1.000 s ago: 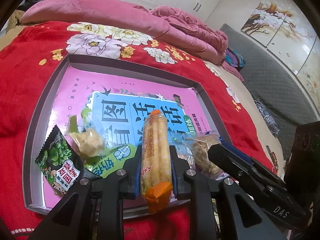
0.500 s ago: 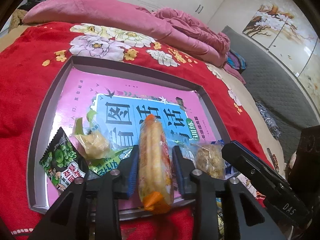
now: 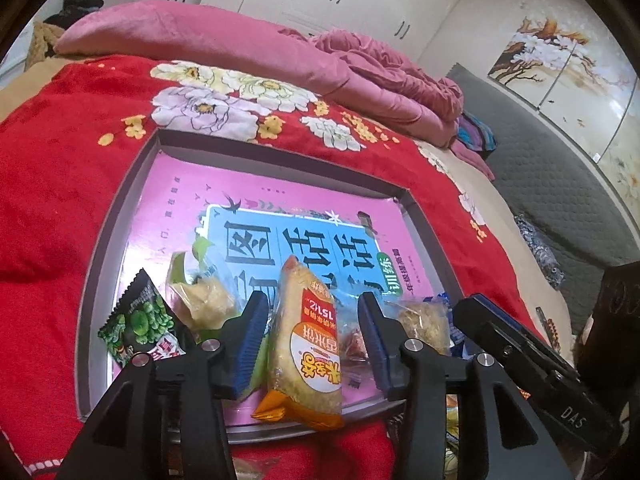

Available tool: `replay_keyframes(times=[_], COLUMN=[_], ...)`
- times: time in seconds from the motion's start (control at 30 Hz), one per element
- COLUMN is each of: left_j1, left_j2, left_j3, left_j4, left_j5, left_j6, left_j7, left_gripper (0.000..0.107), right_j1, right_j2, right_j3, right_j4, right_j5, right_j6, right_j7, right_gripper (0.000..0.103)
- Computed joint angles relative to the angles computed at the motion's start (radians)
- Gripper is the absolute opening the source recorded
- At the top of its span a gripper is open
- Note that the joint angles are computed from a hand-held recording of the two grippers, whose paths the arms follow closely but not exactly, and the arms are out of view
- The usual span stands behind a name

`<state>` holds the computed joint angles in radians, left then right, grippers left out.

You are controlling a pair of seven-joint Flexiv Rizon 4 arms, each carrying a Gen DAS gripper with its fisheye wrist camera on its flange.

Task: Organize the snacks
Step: 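Lower the wafer roll with the left gripper while the right lowers the clear bag into the tray, then open both grippers and withdraw them from the tray toward the loose snacks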

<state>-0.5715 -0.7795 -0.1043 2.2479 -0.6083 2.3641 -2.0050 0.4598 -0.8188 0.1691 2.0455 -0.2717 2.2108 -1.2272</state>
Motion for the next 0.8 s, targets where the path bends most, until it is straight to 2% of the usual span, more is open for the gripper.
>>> replay_keyframes(times=[0.13, 0.3, 0.47, 0.8], left_j1=[-0.029, -0.049, -0.061, -0.082], left_j2=[0.004, 0.01, 0.015, 0.032], left_j3=[0.012, 0.012, 0.008, -0.005], left_j4=[0.004, 0.004, 0.008, 0.017], left_j5=[-0.038, -0.084, -0.116, -0.176], left_j6=[0.022, 0.024, 0.05, 0.038], left_j7=[0.019, 0.053, 0.079, 0.127], left_gripper=[0.057, 0.059, 0.074, 0.076], right_j1=[0.004, 0.008, 0.016, 0.03], right_j2=[0.001, 0.004, 0.007, 0.017], right_j3=[-0.004, -0.007, -0.013, -0.021], right_j4=[0.001, 0.003, 0.006, 0.013], right_j5=[0.012, 0.019, 0.033, 0.059], right_j6=[0.008, 0.008, 0.013, 0.022], right_j7=[-0.003, -0.006, -0.015, -0.039], right_gripper=[0.065, 0.066, 0.069, 0.073])
